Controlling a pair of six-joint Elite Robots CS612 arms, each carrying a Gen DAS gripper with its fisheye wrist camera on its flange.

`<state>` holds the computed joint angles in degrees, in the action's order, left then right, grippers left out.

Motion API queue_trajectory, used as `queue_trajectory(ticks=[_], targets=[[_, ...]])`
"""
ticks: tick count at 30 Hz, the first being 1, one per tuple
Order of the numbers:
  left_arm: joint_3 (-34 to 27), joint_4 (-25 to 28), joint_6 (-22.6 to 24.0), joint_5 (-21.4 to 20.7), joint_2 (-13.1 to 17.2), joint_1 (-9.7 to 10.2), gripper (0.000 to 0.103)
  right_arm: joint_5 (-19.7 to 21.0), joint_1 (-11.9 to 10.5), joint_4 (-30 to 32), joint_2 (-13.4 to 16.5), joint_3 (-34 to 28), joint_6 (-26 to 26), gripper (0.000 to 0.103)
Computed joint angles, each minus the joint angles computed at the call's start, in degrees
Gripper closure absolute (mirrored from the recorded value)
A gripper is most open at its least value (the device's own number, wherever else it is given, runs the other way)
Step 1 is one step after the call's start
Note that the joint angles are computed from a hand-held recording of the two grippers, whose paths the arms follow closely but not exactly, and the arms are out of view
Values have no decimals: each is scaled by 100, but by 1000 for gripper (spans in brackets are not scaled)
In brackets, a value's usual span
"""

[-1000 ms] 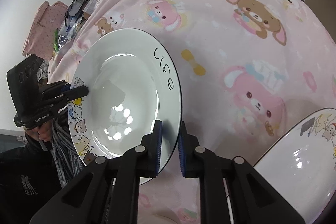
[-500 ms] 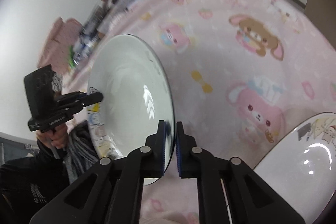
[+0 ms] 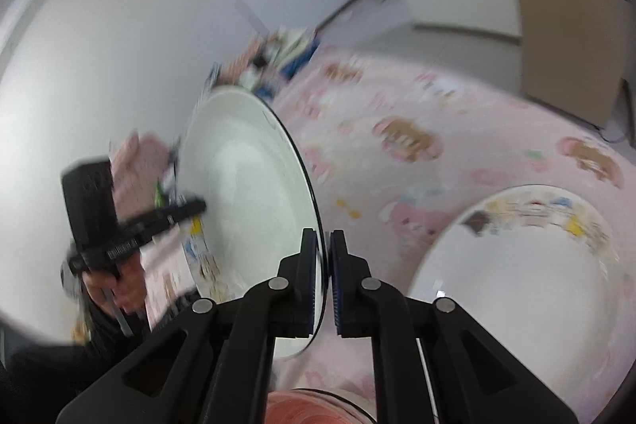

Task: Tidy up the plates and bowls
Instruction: 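Lift the white Life plate with the left gripper and carry it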

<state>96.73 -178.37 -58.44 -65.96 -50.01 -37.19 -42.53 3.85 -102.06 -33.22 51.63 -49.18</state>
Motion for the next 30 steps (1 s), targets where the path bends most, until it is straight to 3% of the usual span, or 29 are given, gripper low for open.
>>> queue_trajectory(ticks=[3,6,8,12,16,20,25,30], targets=[[-316,-145,246,-363,192,93,87,312,-170,-811,-127,332,702,96],[-687,-69,473,-564,379,124,87,364,-294,-1546,-197,571,1286,96],[-930,52,638,-623,492,133,87,326,-349,-1783,-193,612,1521,96],[-1439,351,919,-772,711,163,87,706,-527,-2051,-82,611,2024,96],[-1964,800,1220,-772,949,161,87,688,-613,-2530,28,602,2624,96],[-2316,930,1323,-851,1164,205,87,812,-716,-2534,165,482,2801,96],[-2663,1110,1551,-928,1405,259,87,649,-747,-2625,287,405,2931,96],[-2849,1212,1424,-1202,1591,325,87,624,-779,-2700,398,373,3055,96]])
